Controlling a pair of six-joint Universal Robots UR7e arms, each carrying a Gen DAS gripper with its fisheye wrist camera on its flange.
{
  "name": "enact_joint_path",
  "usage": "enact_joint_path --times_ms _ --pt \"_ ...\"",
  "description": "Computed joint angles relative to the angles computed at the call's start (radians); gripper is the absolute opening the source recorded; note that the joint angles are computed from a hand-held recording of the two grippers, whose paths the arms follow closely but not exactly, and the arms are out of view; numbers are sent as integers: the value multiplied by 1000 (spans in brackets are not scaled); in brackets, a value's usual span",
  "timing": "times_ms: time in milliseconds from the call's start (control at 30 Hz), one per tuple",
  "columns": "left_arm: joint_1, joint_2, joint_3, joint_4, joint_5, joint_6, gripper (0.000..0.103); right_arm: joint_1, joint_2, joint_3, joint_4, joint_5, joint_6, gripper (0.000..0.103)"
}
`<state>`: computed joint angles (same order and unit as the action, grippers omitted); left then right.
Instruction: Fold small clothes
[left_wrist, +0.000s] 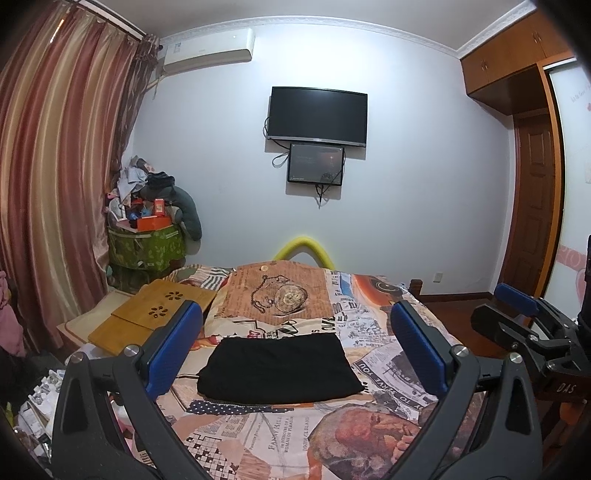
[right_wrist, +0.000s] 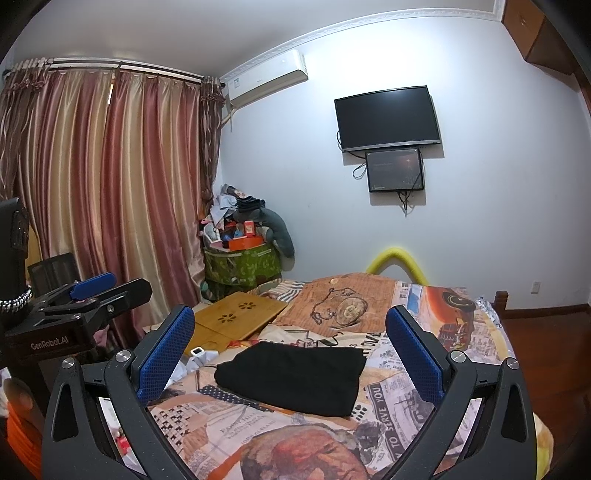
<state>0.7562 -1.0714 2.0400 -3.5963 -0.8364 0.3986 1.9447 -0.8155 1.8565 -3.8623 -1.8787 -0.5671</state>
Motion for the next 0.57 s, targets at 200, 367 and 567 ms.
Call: enact_joint_path --times_ms 200,367,567 --pt "3 -5 -5 65 -2 -29 103 3 3 -1 2 -7 3 103" --pt "6 -3 -5 73 -7 -29 103 6 6 -3 4 -15 4 103" --pt "8 -7 -3 68 -15 -23 103 12 9 -7 8 -22 9 103"
